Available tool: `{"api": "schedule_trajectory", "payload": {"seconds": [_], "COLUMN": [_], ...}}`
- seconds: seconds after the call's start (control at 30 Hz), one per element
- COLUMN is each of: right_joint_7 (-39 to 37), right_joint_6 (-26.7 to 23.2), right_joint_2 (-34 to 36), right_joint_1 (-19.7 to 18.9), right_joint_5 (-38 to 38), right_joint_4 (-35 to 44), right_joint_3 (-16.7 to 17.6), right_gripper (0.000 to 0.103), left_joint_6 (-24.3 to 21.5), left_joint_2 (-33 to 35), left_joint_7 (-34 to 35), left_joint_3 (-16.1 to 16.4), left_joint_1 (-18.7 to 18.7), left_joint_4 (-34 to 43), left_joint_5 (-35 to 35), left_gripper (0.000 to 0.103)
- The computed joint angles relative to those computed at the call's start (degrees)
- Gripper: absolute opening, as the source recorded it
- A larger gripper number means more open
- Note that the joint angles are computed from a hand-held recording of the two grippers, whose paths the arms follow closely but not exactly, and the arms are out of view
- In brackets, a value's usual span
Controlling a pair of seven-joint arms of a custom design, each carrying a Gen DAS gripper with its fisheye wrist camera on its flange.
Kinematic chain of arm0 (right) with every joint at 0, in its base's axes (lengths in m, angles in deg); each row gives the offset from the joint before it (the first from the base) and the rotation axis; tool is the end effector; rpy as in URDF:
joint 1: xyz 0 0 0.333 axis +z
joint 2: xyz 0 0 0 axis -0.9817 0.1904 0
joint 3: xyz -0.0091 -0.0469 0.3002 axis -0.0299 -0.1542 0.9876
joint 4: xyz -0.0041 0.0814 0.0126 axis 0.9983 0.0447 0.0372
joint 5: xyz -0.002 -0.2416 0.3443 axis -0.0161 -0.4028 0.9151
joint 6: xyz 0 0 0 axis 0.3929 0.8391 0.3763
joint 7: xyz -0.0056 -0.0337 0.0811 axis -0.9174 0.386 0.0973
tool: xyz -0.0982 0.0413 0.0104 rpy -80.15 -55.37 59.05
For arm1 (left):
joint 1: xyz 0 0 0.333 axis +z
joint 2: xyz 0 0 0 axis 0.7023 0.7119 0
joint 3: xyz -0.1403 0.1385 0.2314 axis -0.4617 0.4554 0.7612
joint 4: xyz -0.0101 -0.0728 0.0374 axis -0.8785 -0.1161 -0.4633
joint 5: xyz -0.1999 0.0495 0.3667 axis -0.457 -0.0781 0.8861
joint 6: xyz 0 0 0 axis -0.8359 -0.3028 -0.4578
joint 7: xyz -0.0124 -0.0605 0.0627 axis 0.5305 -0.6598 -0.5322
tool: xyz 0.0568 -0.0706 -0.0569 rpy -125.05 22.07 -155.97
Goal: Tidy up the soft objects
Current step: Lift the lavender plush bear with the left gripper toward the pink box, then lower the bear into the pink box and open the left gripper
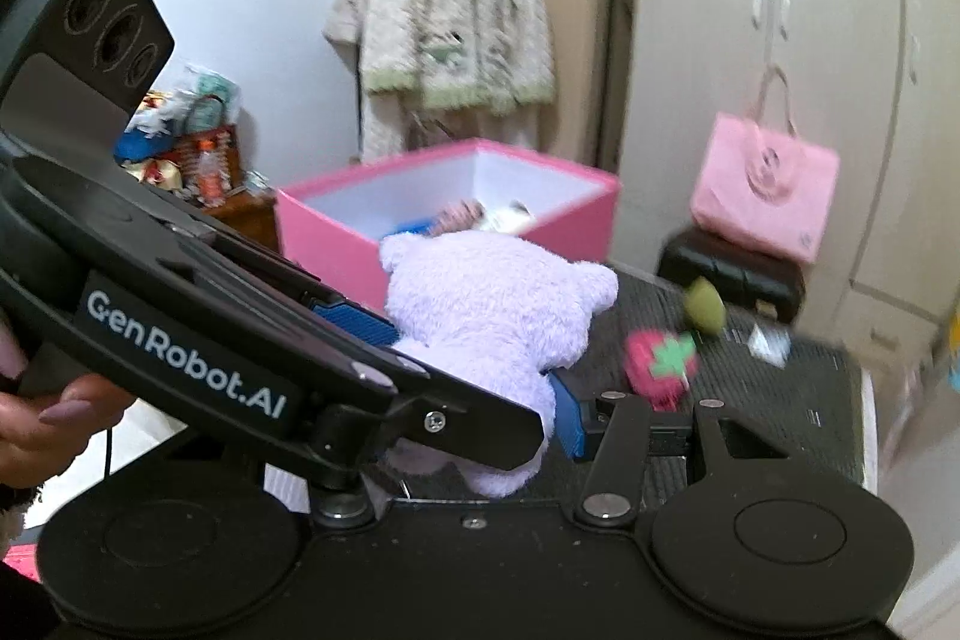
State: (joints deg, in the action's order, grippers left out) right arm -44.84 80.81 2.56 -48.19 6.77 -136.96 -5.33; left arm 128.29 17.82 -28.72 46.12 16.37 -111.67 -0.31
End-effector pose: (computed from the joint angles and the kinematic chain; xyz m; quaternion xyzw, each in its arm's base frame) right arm 0.4824 0.3194 0.5069 -0.8226 0.2615 -0.1776 0.4727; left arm 0.4294 -0.2423 0.5164 -0.6083 0.6400 -0.4432 0.1549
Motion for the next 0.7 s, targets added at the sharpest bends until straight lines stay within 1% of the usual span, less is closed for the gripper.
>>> {"api": "schedule_trajectory", "payload": {"seconds": [0.1, 0.17, 0.2, 0.27, 0.33, 0.4, 0.5, 0.53, 0.6, 0.63, 0.7], "right_joint_7": [-1.77, -1.28, 0.66, 5.27, 7.86, 11.1, 16.82, 18.78, 21.73, 24.8, 30.16], "right_joint_6": [-0.18, -1.73, -3.33, -6.95, -7.53, -7.15, -7.75, -8.26, -7.85, -8.39, -9.18], "right_joint_2": [2.11, 4.01, 5.12, 8.01, 10.71, 13.81, 18.55, 20.28, 23.56, 25.61, 28.72], "right_joint_1": [0.65, 0.51, 0.21, -0.59, -0.93, -0.88, -0.78, -0.82, -1.17, -0.96, -0.22], "right_joint_5": [0.93, 0.65, -0.36, -2.69, -4.76, -8.39, -15.69, -17.85, -19.42, -21.53, -26.59], "right_joint_4": [3.58, 6.54, 8.29, 12.57, 16.01, 19.42, 24.71, 26.64, 30.05, 32.3, 35.86], "right_joint_3": [0.55, 0.89, 1.01, 1.26, 2.1, 2.95, 3.42, 3.47, 4.04, 3.71, 2.81], "right_gripper": [0.056, 0.056, 0.056, 0.056, 0.056, 0.056, 0.056, 0.056, 0.056, 0.056, 0.056], "left_joint_6": [-0.67, -1.23, -1.33, -1.59, -2.35, -3.13, -2.35, -2.34, -2.07, -2.94, -3.37], "left_joint_2": [-2.58, -3.79, -4.22, -4.37, -4.01, -3.24, -0.73, 0.38, 3.57, 4.91, 7.59], "left_joint_7": [-1.44, -1.97, -1.85, -0.93, 0.03, 1.22, 3.26, 4.01, 5.21, 5.84, 9.35], "left_joint_3": [-1.72, -1.81, -1.23, 0.87, 2.11, 3.21, 5.98, 6.5, 6.41, 6.53, 8.03], "left_joint_1": [3.82, 5.47, 5.81, 5.36, 5.69, 6.07, 5.14, 5.11, 6.4, 6.61, 5.66], "left_joint_4": [-0.79, -0.89, -0.81, -0.22, 0.84, 1.86, 3.31, 4.12, 6.44, 7.71, 9.7], "left_joint_5": [2.07, 3.15, 3.39, 2.95, 2.59, 1.85, -1.32, -2.2, -3.0, -4.11, -7.75], "left_gripper": [0.055, 0.055, 0.055, 0.055, 0.056, 0.056, 0.056, 0.056, 0.056, 0.056, 0.056]}}
